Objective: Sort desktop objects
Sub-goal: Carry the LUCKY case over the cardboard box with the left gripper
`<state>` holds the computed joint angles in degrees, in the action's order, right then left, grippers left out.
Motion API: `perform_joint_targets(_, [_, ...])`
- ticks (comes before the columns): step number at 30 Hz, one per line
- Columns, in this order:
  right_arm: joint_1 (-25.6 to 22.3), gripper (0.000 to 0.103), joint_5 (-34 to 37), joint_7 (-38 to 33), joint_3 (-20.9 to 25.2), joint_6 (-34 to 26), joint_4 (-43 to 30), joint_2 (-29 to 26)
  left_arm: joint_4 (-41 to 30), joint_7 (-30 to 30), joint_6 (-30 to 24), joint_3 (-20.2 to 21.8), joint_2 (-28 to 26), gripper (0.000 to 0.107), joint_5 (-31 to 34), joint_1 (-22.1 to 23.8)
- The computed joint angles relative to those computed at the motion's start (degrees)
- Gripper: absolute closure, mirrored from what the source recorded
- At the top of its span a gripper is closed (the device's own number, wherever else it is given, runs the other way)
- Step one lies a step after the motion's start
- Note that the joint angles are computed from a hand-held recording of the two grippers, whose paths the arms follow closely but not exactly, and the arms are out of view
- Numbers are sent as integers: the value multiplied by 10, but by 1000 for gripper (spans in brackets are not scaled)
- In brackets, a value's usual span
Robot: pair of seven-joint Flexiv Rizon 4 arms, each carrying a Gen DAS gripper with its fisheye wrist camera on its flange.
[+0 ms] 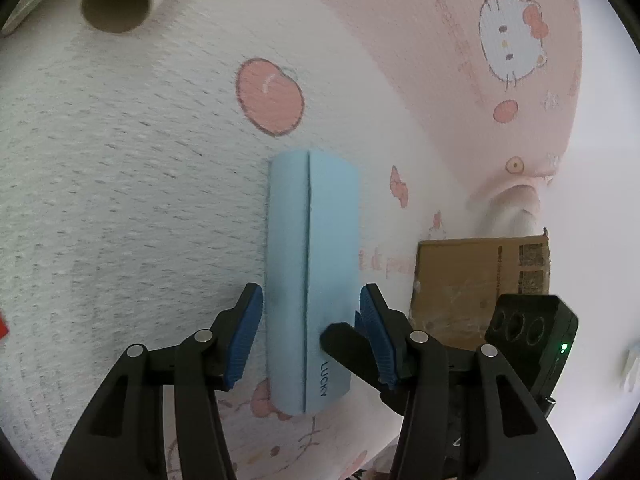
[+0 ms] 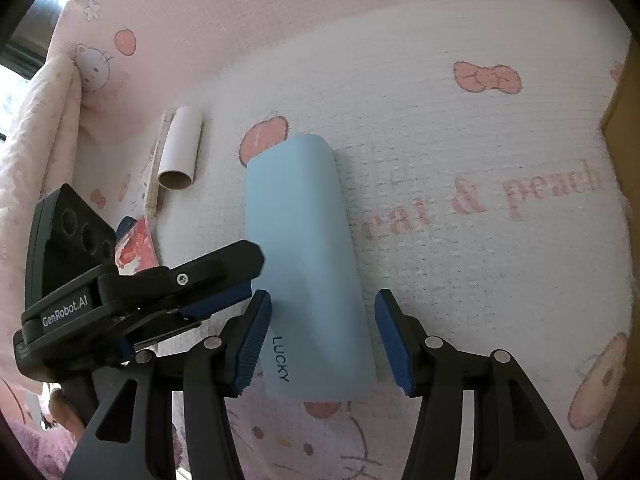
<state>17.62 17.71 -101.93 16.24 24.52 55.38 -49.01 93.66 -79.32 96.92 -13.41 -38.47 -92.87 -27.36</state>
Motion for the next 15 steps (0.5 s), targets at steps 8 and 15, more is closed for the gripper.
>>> perform_joint_targets(8, [-9,52,17,-35,9,-11,-20,-16,9,-24,39,-43,-7,57,28,23])
perform_joint_targets(15, [4,52,14,-44,4,14,-1,-6,49,-167,8,20,5,71,174,11])
